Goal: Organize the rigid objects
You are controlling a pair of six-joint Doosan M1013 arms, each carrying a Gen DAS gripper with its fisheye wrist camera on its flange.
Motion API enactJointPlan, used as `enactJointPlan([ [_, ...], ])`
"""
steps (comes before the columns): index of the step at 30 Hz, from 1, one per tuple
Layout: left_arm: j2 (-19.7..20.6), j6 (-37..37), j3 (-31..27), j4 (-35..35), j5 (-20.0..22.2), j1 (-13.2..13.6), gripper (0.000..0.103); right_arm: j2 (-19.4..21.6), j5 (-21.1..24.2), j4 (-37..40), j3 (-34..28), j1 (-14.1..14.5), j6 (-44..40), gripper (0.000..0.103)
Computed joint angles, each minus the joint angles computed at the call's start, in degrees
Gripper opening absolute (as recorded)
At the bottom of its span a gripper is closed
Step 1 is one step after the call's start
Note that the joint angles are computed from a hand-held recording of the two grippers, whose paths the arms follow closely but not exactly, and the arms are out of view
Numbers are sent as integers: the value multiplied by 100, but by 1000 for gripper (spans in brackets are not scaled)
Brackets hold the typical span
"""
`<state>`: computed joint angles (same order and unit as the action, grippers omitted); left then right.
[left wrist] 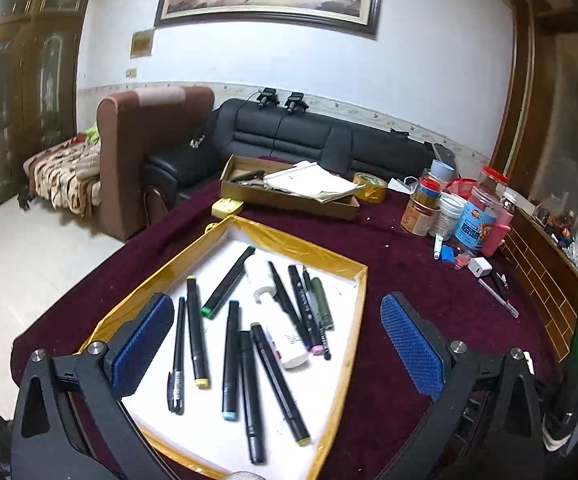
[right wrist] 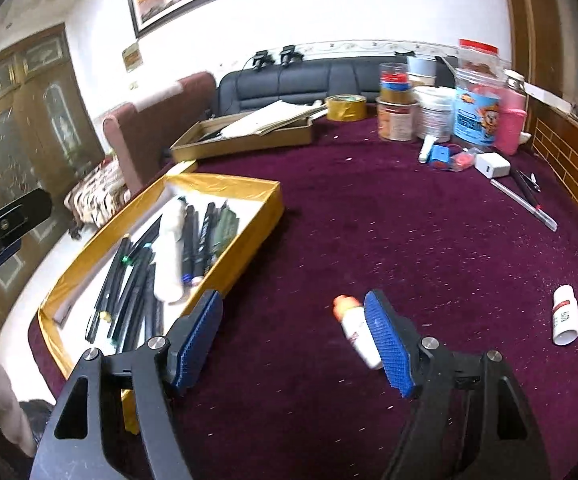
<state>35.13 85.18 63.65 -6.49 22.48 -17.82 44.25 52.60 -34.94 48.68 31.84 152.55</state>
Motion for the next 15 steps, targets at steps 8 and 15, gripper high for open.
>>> enactJointPlan([
  [8,68,64,-24,-55,49,156,103,499,708,120,-913,149,-602,69],
  [15,201,220,-208,-259,426,238,103,856,1104,362,-1555,214,-1179,69],
])
